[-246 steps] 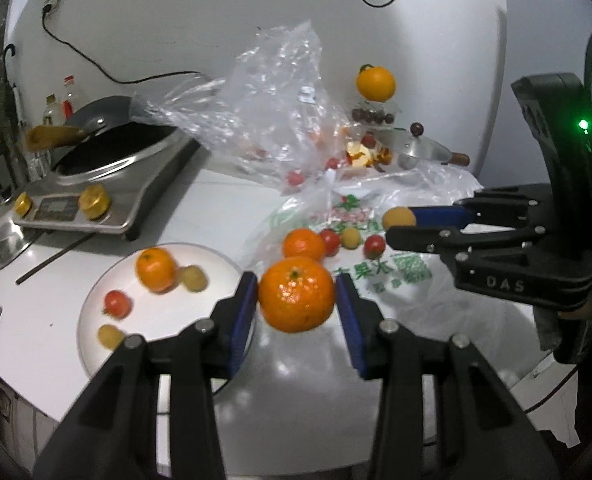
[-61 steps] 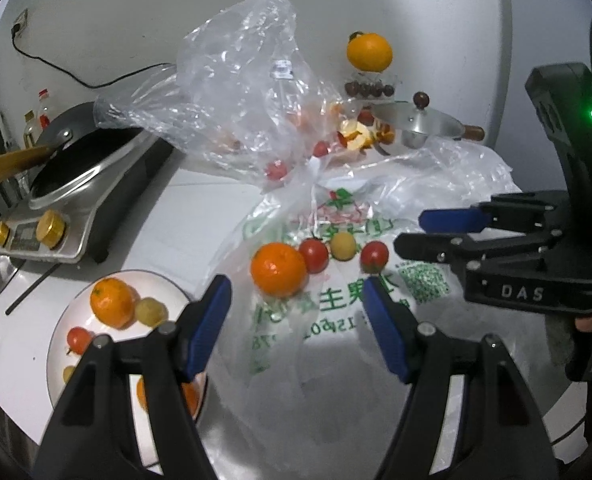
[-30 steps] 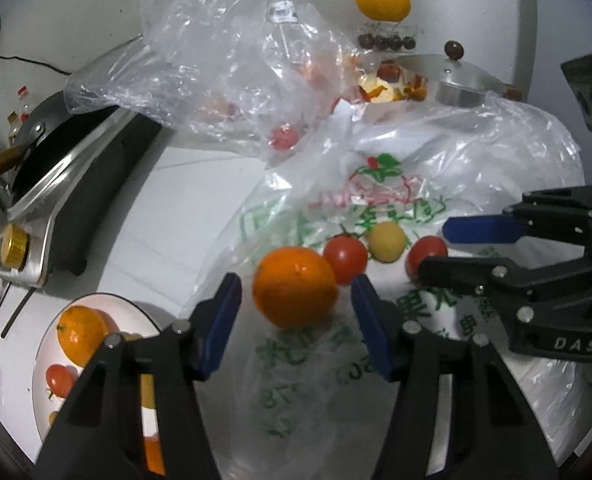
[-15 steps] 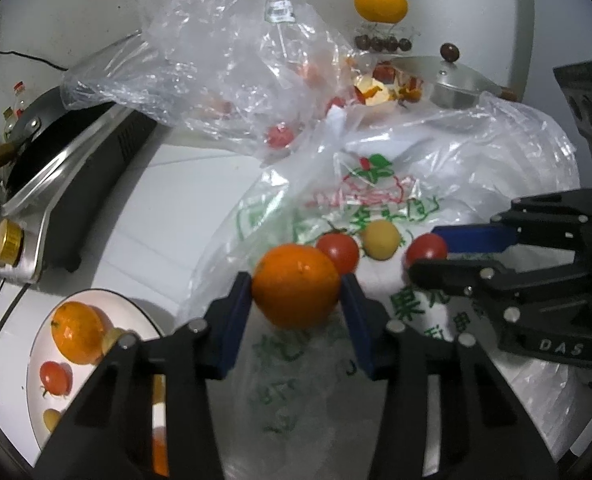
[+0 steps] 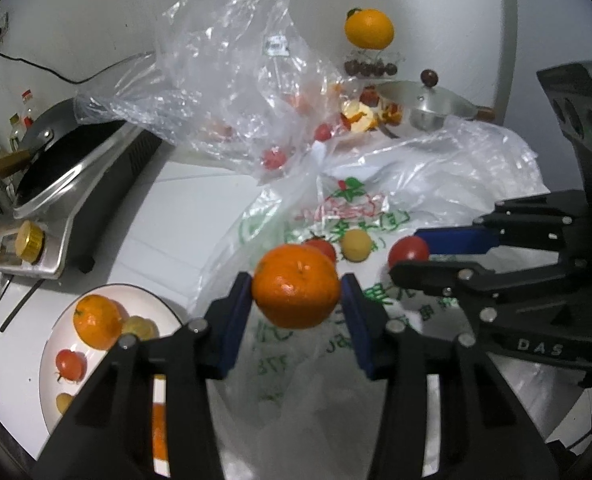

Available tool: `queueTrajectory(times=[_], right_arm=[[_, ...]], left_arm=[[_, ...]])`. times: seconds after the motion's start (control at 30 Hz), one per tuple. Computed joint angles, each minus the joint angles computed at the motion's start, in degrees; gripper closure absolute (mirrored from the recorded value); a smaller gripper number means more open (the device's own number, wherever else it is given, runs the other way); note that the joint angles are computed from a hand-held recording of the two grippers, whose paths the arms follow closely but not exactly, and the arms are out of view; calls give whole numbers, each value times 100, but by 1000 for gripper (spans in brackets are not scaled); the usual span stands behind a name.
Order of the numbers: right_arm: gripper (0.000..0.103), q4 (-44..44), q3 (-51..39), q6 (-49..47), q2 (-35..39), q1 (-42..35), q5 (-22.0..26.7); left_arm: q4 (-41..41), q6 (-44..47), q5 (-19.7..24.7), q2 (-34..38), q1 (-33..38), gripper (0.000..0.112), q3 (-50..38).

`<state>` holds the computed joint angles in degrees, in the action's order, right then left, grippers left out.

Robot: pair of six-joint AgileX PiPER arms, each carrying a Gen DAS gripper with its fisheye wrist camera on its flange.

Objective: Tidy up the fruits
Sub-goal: 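Carry the mandarin and cherry tomato in both tools over the white plate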

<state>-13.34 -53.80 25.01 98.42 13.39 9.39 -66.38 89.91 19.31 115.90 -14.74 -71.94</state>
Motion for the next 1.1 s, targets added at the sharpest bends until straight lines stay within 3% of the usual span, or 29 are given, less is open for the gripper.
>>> queueTrajectory(times=[0.4, 1.1], right_arm=[[74, -2106, 76, 2291, -389, 590, 411], [73, -3235, -362, 3722, -329, 1698, 1266]], left_arm=[[-1192, 1371, 403, -703, 459, 66, 804], [-1744, 2410, 1198, -1374, 2002, 66, 1658]])
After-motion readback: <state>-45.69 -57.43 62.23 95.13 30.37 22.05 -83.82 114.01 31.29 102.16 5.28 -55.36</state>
